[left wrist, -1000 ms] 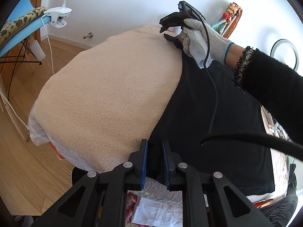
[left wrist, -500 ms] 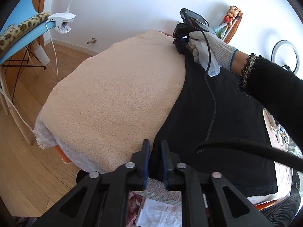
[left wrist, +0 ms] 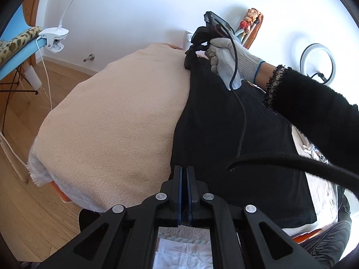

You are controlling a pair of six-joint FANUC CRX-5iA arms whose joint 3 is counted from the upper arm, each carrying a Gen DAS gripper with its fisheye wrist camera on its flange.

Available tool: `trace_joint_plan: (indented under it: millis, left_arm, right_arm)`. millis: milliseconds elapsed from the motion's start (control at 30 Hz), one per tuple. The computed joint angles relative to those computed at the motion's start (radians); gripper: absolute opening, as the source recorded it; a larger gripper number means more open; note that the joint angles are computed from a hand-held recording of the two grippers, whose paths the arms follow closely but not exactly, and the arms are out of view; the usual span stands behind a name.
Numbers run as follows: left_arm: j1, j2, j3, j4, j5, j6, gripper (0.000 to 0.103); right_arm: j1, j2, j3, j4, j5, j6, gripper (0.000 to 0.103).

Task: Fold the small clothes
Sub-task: 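Fold the gripped side of the shirt over its middle with both tools, then open them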

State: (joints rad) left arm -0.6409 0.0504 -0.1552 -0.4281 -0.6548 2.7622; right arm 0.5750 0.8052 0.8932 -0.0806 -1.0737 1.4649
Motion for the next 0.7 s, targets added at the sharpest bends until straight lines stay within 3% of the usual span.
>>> trace_joint_plan:
  millis: [200,467,700]
  left_arm:
    - [-0.023,0.013,0.029,0.026,0.044,-0.1,0.0]
    - [-0.037,0.078,0.09,0.128,0.084,-0.313,0.0]
    - [-0.068,0.143,0.147,0.176,0.058,-0.386,0.0]
  right_arm:
    - [-0.051,-0.075,-0.08,-0.048,0.056,0.009,0.005]
    - [-0.136,-0.194,-0.249,-0.071,0.138,0.008,0.005]
    - [-0.2,-0.221,-0.333,-0.033,0.147,-0.025,0.005]
